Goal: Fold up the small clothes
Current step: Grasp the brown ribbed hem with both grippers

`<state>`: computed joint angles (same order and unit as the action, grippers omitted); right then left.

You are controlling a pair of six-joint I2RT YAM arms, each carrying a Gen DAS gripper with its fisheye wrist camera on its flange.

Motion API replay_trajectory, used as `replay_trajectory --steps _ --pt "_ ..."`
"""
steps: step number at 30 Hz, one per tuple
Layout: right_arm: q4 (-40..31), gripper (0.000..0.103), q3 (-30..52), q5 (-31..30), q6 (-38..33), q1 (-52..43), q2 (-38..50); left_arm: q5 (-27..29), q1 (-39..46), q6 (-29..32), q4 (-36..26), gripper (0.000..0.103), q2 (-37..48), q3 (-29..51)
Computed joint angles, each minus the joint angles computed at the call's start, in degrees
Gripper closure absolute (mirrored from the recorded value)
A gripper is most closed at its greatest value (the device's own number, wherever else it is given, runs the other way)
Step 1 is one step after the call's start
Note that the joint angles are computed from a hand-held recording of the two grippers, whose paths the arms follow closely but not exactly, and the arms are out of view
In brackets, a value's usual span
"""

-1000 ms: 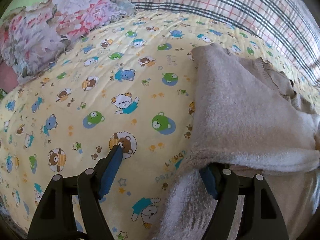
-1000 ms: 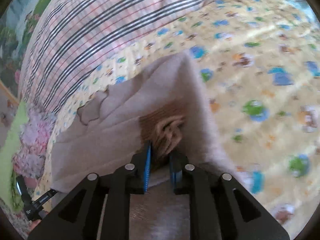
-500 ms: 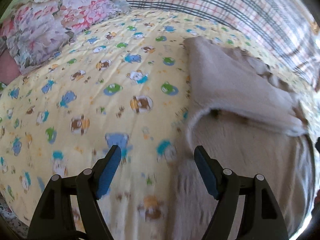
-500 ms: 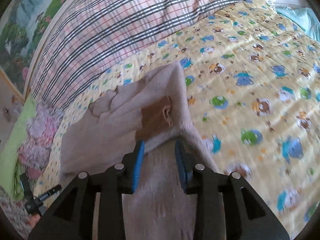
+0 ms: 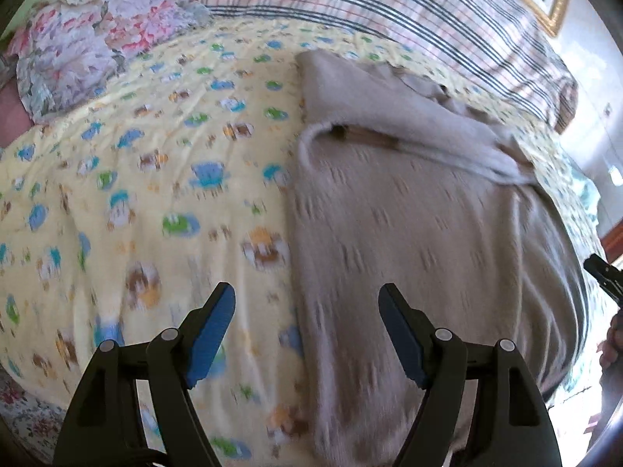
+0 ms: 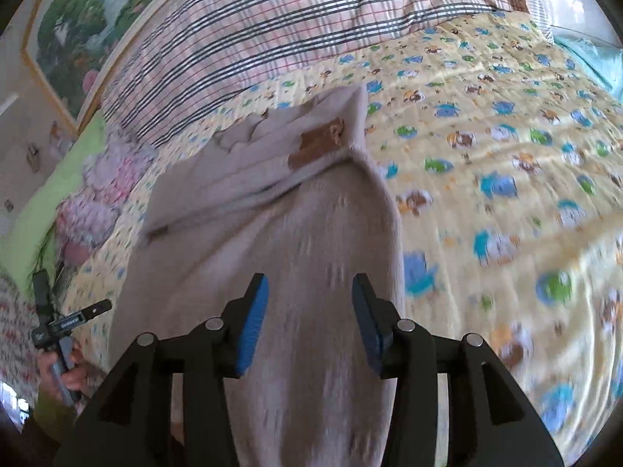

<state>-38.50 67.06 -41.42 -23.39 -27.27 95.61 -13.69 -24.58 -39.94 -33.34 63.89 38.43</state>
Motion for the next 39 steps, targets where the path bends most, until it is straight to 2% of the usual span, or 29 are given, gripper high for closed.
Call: replay_trajectory --steps 5,9,12,16,21,25,34,39 --pt "-5.4 0.056 -3.8 -3.0 -8.4 -4.4 -3.0 -0.8 -8.6 -6.8 -1.9 0.026 -6.2 -5.4" --pt "-12.6 0.056 -5.7 -5.6 -18.6 -9.2 -4.5 -5.0 -18.3 -15.0 -4.3 0.025 -10.8 -8.9" --pt "-17.7 0.056 -6.7 -6.1 -26.6 -13.1 -4.9 -6.1 -24.0 -21.1 -4.4 0.025 -13.7 -11.9" --pt "-22.5 0.056 -7.0 -6.2 -34.3 -17.8 -4.0 -6.4 -29.0 -27.6 -3.7 0.025 -14.8 -14.6" --pt "-24.5 0.056 -7.4 -5.8 -39.0 -21.7 -2.3 -7.1 -33.6 -32.7 -2.2 0.025 -12.7 -16.0" --pt "-24.9 0.056 -8.0 -4.6 -42.8 -23.2 -0.9 -6.7 -35.8 -34.8 0.7 0.025 -11.5 -17.4" --pt "-26.1 0.056 -8.4 -4.6 -48.4 -24.5 4.1 -3.6 -32.3 -30.4 8.2 0.023 -7.4 -18.0" --pt "-31.5 0.056 -5.5 -4.3 -53.7 -24.2 8.2 -1.5 -31.4 -28.3 11.2 0.025 -8.7 -19.0"
